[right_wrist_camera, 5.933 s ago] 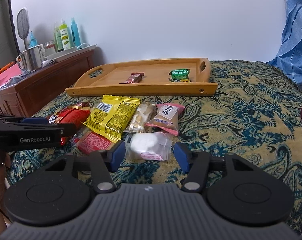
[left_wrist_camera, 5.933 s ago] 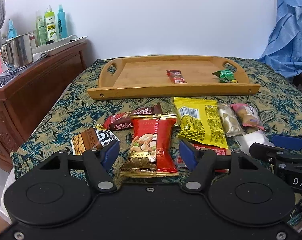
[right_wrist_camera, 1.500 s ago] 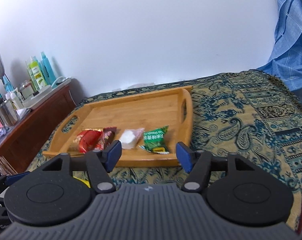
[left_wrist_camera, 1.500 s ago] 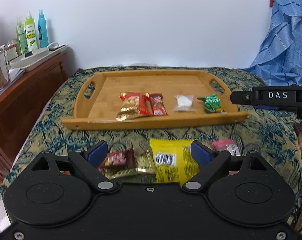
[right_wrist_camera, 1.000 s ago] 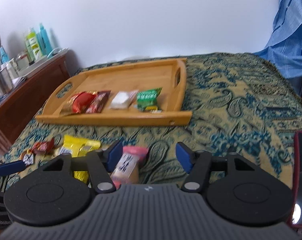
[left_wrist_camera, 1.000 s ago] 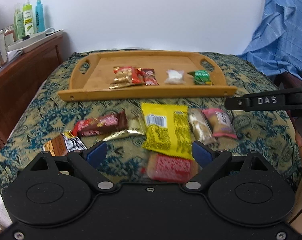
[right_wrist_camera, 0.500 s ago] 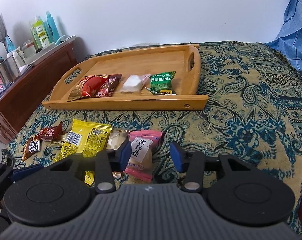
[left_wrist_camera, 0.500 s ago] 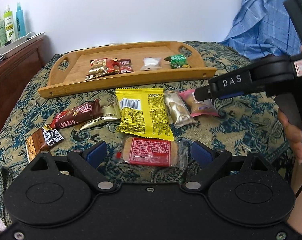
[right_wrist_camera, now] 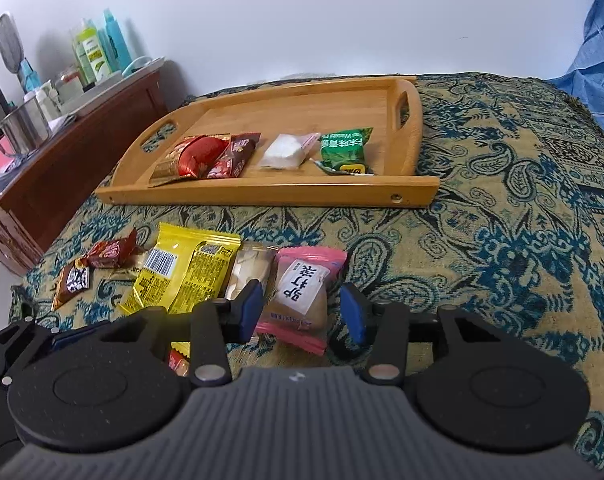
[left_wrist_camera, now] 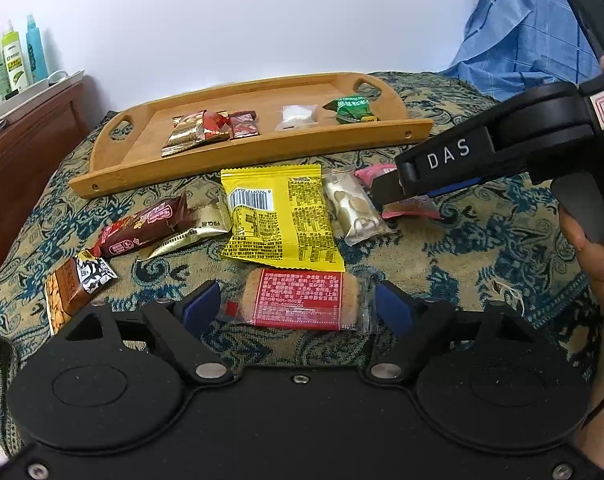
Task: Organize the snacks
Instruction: 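Grasp the pink packet with the right tool while the left tool grasps the red biscuit pack, then carry the pink packet and red biscuit pack over the wooden tray and lower them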
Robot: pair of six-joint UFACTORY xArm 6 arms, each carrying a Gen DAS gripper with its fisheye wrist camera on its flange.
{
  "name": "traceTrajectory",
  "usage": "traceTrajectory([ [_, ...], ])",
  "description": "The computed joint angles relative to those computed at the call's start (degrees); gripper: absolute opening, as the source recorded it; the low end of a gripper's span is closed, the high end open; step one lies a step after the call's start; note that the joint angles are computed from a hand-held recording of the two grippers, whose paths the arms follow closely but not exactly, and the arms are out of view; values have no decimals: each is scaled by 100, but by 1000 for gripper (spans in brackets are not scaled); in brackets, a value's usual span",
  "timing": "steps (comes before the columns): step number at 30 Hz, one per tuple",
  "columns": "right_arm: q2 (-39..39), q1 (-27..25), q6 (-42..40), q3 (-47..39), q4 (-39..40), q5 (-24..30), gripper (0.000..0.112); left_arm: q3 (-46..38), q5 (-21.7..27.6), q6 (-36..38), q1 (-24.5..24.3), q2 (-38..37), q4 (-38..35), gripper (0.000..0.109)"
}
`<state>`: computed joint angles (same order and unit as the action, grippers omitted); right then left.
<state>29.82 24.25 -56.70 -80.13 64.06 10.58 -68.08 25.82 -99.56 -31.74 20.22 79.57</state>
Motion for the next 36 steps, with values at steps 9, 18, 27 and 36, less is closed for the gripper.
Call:
traceTrajectory([
  [9,31,25,67,-6,-191,35,53,18,-194,71,47,35,-125,71],
  [18,41,63,0,6,-187,-35,53,56,-143,-28,7,-8,-51,66],
  [27,-1,155,-902,-10,781,-332,30,57,11,-117,-103,-60,-8,64],
  [36,-180,80,-3296,-248,3573,-346,28,197,266,-620,-210,-467,531,63],
])
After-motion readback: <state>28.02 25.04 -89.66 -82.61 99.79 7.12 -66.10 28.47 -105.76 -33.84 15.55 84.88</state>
